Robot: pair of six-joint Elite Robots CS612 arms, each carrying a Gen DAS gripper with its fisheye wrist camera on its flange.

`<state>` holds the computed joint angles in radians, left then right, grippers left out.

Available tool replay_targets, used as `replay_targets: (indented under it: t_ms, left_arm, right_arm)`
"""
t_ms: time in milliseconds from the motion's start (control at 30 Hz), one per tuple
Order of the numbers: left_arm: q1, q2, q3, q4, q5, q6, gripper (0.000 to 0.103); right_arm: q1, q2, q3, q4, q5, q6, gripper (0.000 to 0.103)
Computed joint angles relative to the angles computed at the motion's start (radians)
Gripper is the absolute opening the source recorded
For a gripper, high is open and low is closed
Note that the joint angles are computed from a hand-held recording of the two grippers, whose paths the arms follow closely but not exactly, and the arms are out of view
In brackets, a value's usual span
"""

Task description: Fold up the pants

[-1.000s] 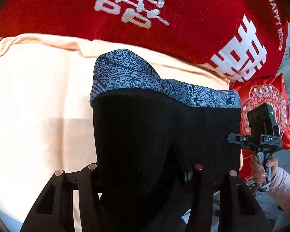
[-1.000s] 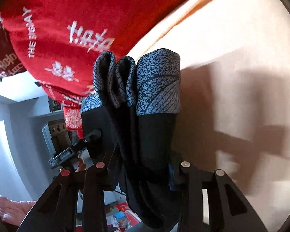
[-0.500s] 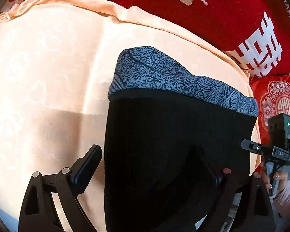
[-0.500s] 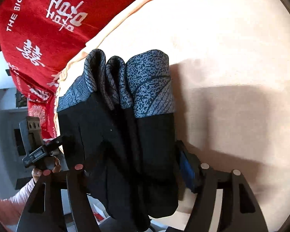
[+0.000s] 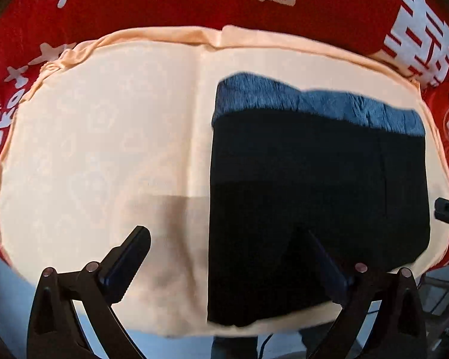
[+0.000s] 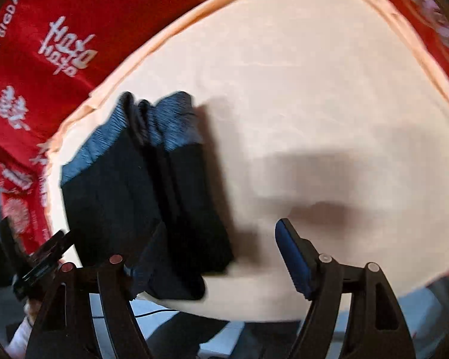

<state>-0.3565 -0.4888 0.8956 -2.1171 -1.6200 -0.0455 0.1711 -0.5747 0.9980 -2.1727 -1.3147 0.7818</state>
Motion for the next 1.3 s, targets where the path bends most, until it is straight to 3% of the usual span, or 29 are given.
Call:
replay_targets:
  t_ms: [167, 233, 567, 967, 1300]
  left_arm:
    - [-0.020, -0.047, 0.056, 0.032, 0.058, 0.009, 0.103]
    - [-0.028, -0.066, 0.078, 0.026, 0.068, 0.009, 0.103]
    - [-0.044, -0.173, 0.186, -0.002, 0.120, 0.009, 0.103]
    - [-0.051, -0.233, 0.229, 0.020, 0.113, 0.009, 0.103]
    - [-0.053, -0.244, 0.232, 0.012, 0.114, 0.020, 0.103]
  right_arm:
    - [0.029, -0.025, -0.013, 0.088, -0.110, -0.013, 0.093]
    - [0.041, -0.033, -0.019, 0.103, -0.138, -0.012, 0.103]
    - [0.104, -0.033, -0.124, 0.230, -0.222, -0.078, 0.103]
    - [0.134, -0.016, -0.231, 0.332, -0.226, -0.080, 0.103]
    - [0.146, 0.012, -0.305, 0.384, -0.235, -0.093, 0.103]
